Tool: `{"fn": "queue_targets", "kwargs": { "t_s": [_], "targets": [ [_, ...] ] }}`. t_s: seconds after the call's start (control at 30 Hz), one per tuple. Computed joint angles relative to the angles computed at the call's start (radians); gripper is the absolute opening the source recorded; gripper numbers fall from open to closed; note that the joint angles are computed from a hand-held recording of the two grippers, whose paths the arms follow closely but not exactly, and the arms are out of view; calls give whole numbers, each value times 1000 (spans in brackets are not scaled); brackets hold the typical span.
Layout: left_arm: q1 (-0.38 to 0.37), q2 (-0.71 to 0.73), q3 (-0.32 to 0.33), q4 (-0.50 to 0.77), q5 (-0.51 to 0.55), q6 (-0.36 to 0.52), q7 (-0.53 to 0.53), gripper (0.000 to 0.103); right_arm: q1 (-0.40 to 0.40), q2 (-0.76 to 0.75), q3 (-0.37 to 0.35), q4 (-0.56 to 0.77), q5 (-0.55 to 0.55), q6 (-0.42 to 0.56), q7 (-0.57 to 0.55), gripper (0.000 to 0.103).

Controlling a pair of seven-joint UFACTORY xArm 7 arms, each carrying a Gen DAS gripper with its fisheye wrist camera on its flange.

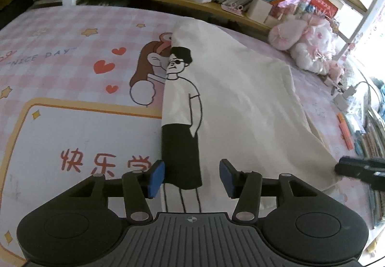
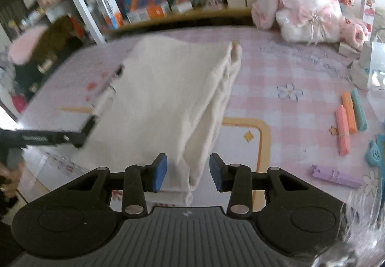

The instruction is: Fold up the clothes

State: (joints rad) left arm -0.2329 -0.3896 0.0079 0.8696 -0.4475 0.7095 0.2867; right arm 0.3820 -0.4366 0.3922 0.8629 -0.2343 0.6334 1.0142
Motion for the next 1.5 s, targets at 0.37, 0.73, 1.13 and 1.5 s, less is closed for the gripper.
{"fn": "queue_targets", "kwargs": {
  "t_s": [0.37,0.73,1.13,1.5],
  "targets": [
    [11,17,12,5,-3,37,-5,50,25,-11,-15,22,81,40,10,7],
    [18,40,9,24,-44,55,44,39,38,25,-32,8,110,78,60,37],
    [28,-74,29,-21,-26,66,64,3,112,34,-87,-19,248,-15,-33,12],
    [45,-26,103,36,-58,243,224,8,104,72,-19,50,177,60,-27,12]
  ]
}}
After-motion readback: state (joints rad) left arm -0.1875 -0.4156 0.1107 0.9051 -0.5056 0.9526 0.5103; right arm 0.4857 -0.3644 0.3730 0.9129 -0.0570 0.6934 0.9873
